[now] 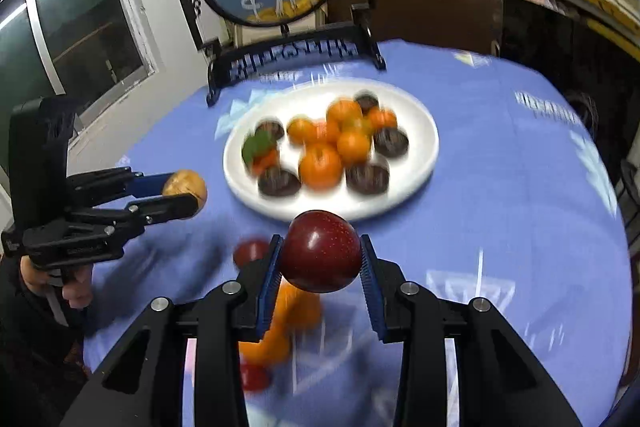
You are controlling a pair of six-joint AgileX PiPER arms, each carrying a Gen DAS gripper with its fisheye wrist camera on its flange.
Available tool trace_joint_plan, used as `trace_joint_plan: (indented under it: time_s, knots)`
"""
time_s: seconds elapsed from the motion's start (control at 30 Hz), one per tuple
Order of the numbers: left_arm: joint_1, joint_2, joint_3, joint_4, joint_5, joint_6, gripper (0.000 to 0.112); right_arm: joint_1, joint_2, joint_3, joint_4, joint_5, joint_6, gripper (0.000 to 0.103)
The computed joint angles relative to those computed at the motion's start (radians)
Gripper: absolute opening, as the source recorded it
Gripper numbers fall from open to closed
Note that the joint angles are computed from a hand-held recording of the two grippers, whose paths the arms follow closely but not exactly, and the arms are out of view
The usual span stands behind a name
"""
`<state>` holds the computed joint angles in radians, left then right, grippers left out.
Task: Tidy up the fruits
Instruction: 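Lower the yellow fruit and red plum onto the white plate, opening both tools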
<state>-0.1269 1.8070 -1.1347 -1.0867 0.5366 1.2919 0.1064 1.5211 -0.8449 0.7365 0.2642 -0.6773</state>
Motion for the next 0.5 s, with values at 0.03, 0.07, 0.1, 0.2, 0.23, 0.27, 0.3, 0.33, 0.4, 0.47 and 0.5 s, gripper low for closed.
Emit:
trace_joint_plan:
  time_s: [0.03,0.07,0.1,0.2,0.23,0.27,0.3,0.33,0.4,0.47,0.5]
  knots:
    - [-0.006,0.018,-0.043,0.034,-0.001,-0.045,0.041,-0.005,0.024,-0.041,-0.019,0.014,0.016,0.038]
    - [-0.015,0.039,-0.088,0.066,-0.002,-0.087,0.041,-0.010,0.061,-0.099,-0.050,0.030,0.050,0.038]
    - [-0.031,0.072,-0.148,0.114,-0.018,-0.150,0.041,-0.016,0.111,-0.168,-0.077,0.041,0.083,0.038]
    - [-0.055,0.174,-0.312,0.255,-0.017,-0.327,0.041,-0.027,0.240,-0.339,-0.198,0.071,0.230,0.038]
    - [-0.063,0.209,-0.363,0.293,-0.019,-0.375,0.041,-0.032,0.279,-0.392,-0.214,0.092,0.260,0.038]
    - [-0.066,0.236,-0.407,0.325,-0.012,-0.410,0.043,-0.037,0.321,-0.448,-0.229,0.118,0.289,0.038]
    - [-0.072,0.267,-0.453,0.370,-0.010,-0.463,0.047,-0.039,0.377,-0.525,-0.250,0.151,0.327,0.038]
    - [-0.076,0.289,-0.488,0.403,-0.012,-0.507,0.058,-0.032,0.407,-0.566,-0.273,0.162,0.359,0.038]
    - [-0.070,0.310,-0.518,0.391,-0.009,-0.517,0.070,-0.016,0.465,-0.648,-0.331,0.187,0.420,0.039]
    - [-0.063,0.287,-0.476,0.350,-0.030,-0.476,0.082,0.003,0.501,-0.704,-0.431,0.192,0.530,0.044]
    - [-0.061,0.265,-0.438,0.324,-0.050,-0.439,0.083,0.004,0.497,-0.701,-0.443,0.183,0.547,0.052]
